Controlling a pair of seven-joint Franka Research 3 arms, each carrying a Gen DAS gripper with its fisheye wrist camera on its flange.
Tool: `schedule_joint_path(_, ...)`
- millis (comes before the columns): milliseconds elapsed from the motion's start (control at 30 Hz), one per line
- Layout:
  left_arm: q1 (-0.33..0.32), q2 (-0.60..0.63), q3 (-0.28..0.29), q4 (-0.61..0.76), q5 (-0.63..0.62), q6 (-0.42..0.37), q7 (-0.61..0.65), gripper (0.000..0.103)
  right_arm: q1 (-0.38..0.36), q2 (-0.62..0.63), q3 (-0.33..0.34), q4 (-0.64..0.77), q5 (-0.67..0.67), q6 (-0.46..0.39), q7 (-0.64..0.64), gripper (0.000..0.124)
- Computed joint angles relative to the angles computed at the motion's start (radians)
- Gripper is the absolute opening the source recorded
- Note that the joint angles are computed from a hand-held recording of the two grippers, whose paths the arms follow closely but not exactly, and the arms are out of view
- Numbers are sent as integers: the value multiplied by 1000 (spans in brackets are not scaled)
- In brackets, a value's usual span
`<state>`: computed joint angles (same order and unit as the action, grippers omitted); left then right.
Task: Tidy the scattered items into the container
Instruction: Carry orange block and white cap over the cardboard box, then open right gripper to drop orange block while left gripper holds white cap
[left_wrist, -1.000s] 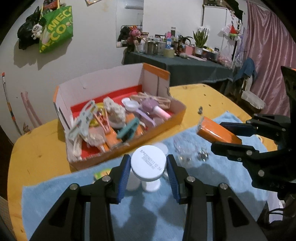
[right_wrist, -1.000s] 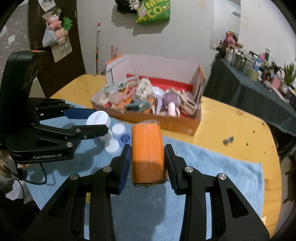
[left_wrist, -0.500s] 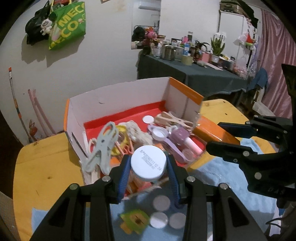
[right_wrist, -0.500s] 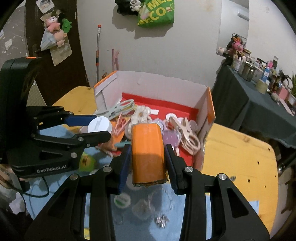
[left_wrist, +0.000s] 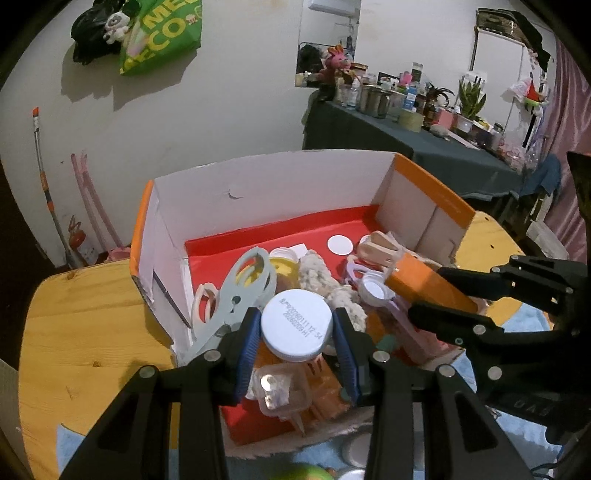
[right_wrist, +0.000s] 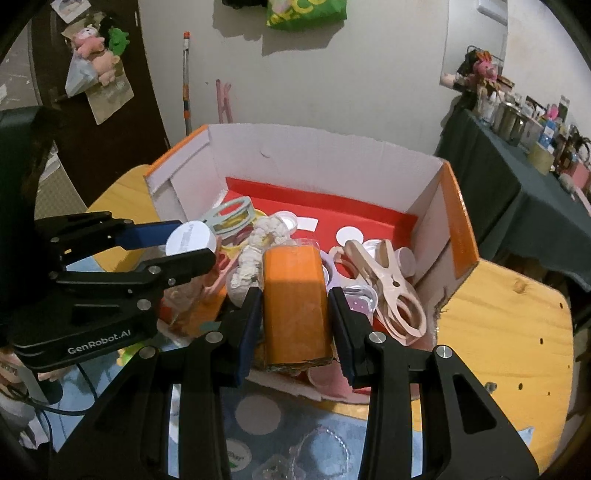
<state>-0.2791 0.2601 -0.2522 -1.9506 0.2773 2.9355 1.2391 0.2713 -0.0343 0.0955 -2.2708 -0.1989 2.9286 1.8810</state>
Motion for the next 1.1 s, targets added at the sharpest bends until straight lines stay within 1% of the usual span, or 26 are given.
schedule_joint_path(267,-8,28,14,22,23,-10,-9,42,11,42,-14,37,-7,-29,9,35)
schedule_joint_path(367,5,32,-1,21,8,-11,9,42,18,51,-20,43,-2,-34,2,35)
schedule_joint_path(567,-5,36,8,21,21,-13,1,42,28,60,-28,50,-18,-42,11,35)
schedule_joint_path(667,-2,39,3,22,15,-16,6,42,32,62,-32,50,-41,-42,28,35)
schedule_joint_path(800,-11,41,14,23,31,-15,-5,42,34,66,-35,55,-49,-41,35,35)
schedule_joint_path(900,-6,46,7,31,26,-22,4,42,39,70,-39,60,-100,-49,68,35)
schedule_joint_path(1100,-8,51,8,37,26,-28,5,42,44,74,-41,67,-140,-56,93,35)
